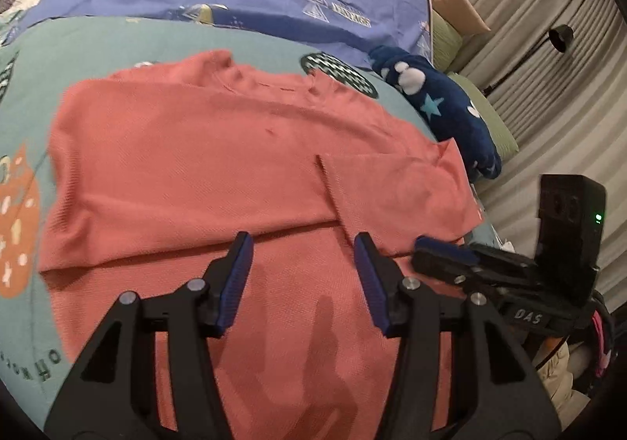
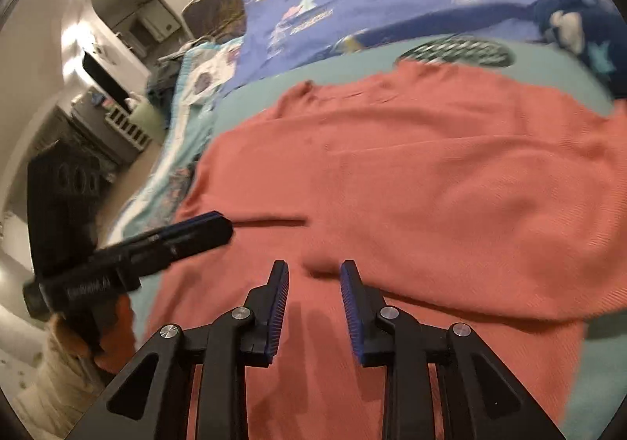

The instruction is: Fold small clothes

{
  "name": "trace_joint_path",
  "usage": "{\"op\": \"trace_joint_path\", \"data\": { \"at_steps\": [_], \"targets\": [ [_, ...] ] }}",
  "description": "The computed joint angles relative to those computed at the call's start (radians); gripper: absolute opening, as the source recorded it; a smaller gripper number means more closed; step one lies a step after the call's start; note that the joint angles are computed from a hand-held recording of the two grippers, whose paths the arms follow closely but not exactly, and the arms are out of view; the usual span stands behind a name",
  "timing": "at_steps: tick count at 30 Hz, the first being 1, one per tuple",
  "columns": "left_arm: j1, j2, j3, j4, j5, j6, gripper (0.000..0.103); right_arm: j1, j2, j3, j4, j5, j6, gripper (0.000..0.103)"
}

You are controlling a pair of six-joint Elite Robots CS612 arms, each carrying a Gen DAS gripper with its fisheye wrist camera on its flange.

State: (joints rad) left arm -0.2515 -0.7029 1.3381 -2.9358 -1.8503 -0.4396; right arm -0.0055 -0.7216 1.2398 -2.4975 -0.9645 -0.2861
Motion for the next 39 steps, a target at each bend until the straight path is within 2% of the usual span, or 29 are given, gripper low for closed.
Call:
{"op": "trace_joint_path", "data": {
  "at_steps": [1,3,7,8,9,10,11,13,15,18,20,23,26,30,36,39],
  "targets": [
    [-0.001,0.004,-0.008,0.008,-0.01,0.007,0.054,-0.003,-0.01,0.019,-0.039,-0.025,0.008,0.032],
    [-0.009,0.019,-0.038,0.042,-0.039,0.034,0.054,-0.011,-0.031,0.061,-0.125,-0.075,0.038,0.044],
    [-0.025,0.049,-0.101,0.145,-0.036,0.055,0.054,-0.03,-0.053,0.102,-0.217,-0.144,0.087,0.049],
    [-0.031,0.057,-0.113,0.147,-0.021,0.047,0.048,-0.033,-0.055,0.106,-0.23,-0.163,0.099,0.05],
    [-0.037,0.064,-0.125,0.143,0.003,0.046,0.018,-0.039,-0.057,0.111,-0.245,-0.182,0.116,0.051],
    [-0.039,0.067,-0.14,0.163,0.015,0.055,0.004,-0.046,-0.059,0.116,-0.258,-0.19,0.133,0.052],
    [-0.037,0.069,-0.154,0.17,0.005,0.042,0.005,-0.053,-0.059,0.119,-0.266,-0.197,0.155,0.053],
    [-0.029,0.055,-0.142,0.087,-0.001,0.003,0.005,-0.064,-0.058,0.117,-0.263,-0.215,0.188,0.054],
    [-0.021,0.02,-0.11,-0.053,0.042,-0.013,0.005,-0.071,-0.058,0.119,-0.268,-0.234,0.208,0.054],
    [-0.012,-0.03,-0.066,-0.157,0.135,0.013,0.005,-0.078,-0.061,0.12,-0.277,-0.261,0.212,0.054],
    [-0.007,-0.053,-0.042,-0.179,0.184,0.041,0.005,-0.078,-0.058,0.116,-0.284,-0.278,0.209,0.056],
    [0.006,-0.082,0.002,-0.181,0.247,0.06,0.005,-0.067,-0.051,0.105,-0.282,-0.317,0.18,0.063],
    [0.021,-0.088,0.029,-0.152,0.268,0.055,0.005,-0.048,-0.039,0.091,-0.264,-0.348,0.132,0.063],
    [0.042,-0.07,0.032,-0.093,0.249,0.008,0.005,-0.02,-0.022,0.065,-0.235,-0.402,0.076,0.063],
    [0.055,-0.046,0.027,-0.077,0.23,-0.044,0.005,0.005,-0.001,0.035,-0.234,-0.499,0.033,0.063],
    [0.056,-0.045,0.033,-0.073,0.229,-0.045,0.006,0.007,0.005,0.024,-0.22,-0.508,0.032,0.063]
  ]
}}
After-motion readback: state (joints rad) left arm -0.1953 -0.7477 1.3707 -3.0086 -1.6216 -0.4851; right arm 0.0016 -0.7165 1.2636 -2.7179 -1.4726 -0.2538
